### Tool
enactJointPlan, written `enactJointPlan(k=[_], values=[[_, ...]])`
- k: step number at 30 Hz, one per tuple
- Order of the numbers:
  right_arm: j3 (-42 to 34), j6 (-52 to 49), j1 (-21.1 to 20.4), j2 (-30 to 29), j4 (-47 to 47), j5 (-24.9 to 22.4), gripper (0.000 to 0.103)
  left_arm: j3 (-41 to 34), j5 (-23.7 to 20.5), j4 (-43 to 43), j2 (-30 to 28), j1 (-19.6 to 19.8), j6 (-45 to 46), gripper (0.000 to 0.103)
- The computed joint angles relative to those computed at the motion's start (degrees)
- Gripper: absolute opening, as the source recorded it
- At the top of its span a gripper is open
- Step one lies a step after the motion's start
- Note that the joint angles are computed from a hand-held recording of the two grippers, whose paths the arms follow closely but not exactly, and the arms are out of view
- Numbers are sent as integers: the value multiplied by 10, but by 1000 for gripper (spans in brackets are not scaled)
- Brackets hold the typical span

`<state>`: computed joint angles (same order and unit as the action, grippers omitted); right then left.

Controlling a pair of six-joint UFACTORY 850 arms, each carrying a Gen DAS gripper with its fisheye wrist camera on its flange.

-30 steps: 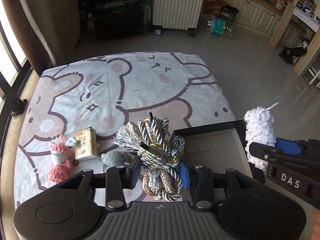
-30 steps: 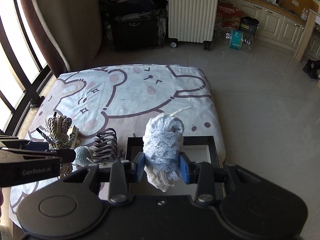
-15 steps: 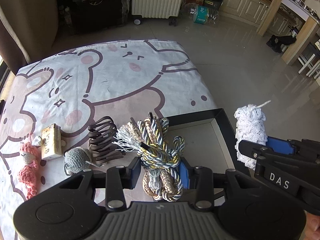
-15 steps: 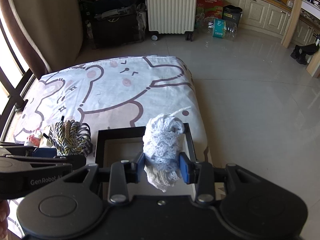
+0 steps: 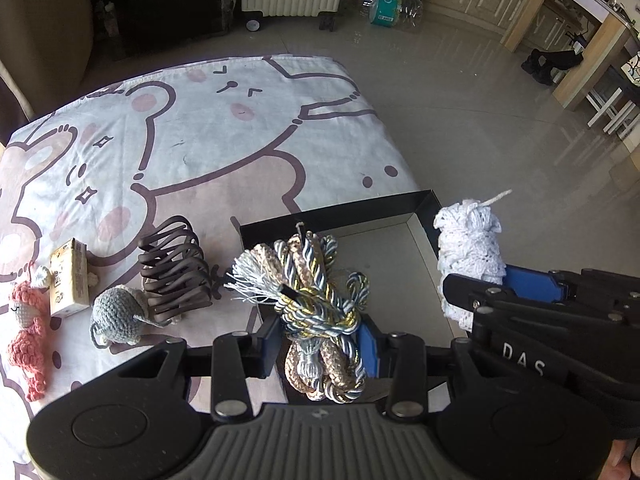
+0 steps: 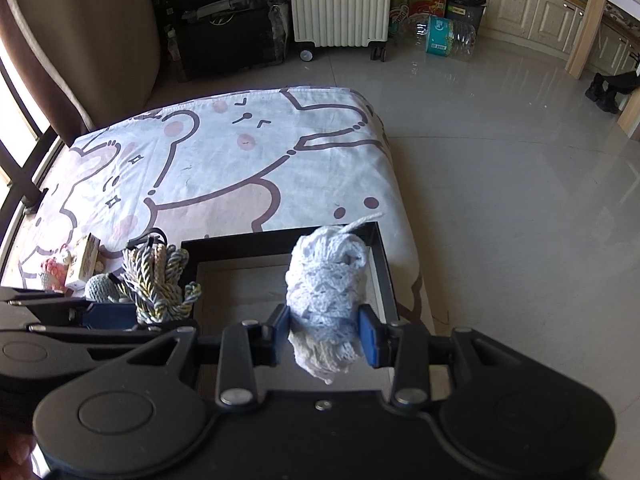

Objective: Organize objects
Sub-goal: 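Lift the rope bundle with the left tool while the right tool carries the lace bundle over the black box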

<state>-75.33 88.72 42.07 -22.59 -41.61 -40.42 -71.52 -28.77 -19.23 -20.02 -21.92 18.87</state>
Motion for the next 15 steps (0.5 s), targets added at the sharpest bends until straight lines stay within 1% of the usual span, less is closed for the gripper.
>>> enactJointPlan(k=[3,5,8,12,15], values=[[-2,-5,-2,-4,9,2,38,3,0,30,-3,-4,-23,42],[-4,-11,-3,-8,16,1,38,2,-6,34,-7,-3,-32,42],[-4,-8,-5,-9,18,6,38,2,-7,23,-12,-2,-25,42],[-2,-11,-7,-11,27,8,38,5,0,-23,-17,1,17,42],[0,-22,-10,-14,41,9,37,1,-9,-33,-26,1,19,42]])
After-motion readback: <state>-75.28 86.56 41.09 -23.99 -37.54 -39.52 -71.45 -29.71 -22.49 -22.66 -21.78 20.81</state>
